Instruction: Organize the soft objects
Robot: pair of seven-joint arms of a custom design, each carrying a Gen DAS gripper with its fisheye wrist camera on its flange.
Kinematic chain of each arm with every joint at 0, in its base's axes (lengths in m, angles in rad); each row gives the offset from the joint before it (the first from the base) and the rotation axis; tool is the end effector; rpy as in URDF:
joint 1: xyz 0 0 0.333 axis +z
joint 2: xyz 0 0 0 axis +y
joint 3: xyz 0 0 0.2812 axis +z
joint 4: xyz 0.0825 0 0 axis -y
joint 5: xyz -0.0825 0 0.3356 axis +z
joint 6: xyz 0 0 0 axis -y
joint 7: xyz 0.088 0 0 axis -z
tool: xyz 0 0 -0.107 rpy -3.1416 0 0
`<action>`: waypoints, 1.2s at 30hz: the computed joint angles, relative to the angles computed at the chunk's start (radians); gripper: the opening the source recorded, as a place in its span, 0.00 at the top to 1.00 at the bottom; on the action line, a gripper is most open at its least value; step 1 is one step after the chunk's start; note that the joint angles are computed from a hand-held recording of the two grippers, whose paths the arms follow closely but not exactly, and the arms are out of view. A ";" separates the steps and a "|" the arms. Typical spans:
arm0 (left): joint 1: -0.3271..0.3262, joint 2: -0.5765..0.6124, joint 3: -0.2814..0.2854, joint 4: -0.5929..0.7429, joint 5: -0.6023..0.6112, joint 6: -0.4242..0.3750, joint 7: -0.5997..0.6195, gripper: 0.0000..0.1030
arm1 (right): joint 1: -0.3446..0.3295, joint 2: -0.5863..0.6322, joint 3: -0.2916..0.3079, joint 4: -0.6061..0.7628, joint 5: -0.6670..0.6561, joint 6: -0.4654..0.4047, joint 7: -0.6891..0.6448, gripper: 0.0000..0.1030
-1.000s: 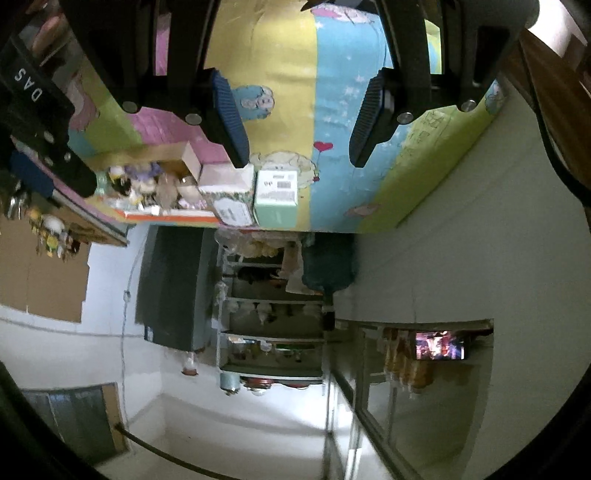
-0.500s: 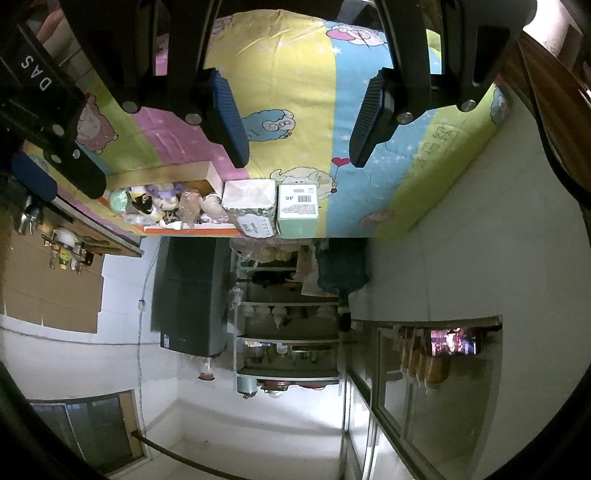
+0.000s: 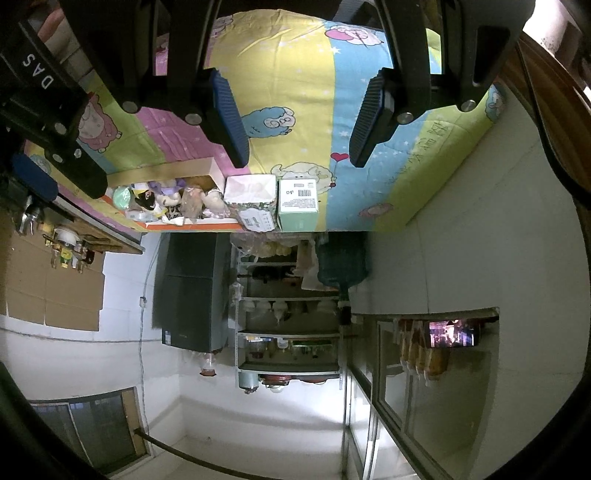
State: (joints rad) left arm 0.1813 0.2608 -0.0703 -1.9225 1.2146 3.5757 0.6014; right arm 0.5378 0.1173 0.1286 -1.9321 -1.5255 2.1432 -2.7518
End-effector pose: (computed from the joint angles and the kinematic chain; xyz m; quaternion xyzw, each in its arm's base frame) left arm 0.5578 -0.0519 0.4615 -0.4805 0.6827 -0.4484 0.3194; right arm 0.4731 0.3153 0.4587 -0.4426 0.6721 -0.4933 0.3301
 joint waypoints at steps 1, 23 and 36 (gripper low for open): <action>-0.001 -0.001 0.001 -0.004 -0.010 0.002 0.008 0.45 | 0.000 0.000 0.000 0.000 0.000 0.000 0.000 0.28; -0.005 -0.007 0.009 -0.014 -0.043 0.013 0.025 0.45 | -0.002 -0.002 0.000 0.018 0.023 0.035 -0.015 0.28; -0.003 -0.009 0.006 -0.024 -0.068 0.013 0.049 0.45 | -0.009 -0.008 0.000 0.007 0.024 0.055 -0.004 0.28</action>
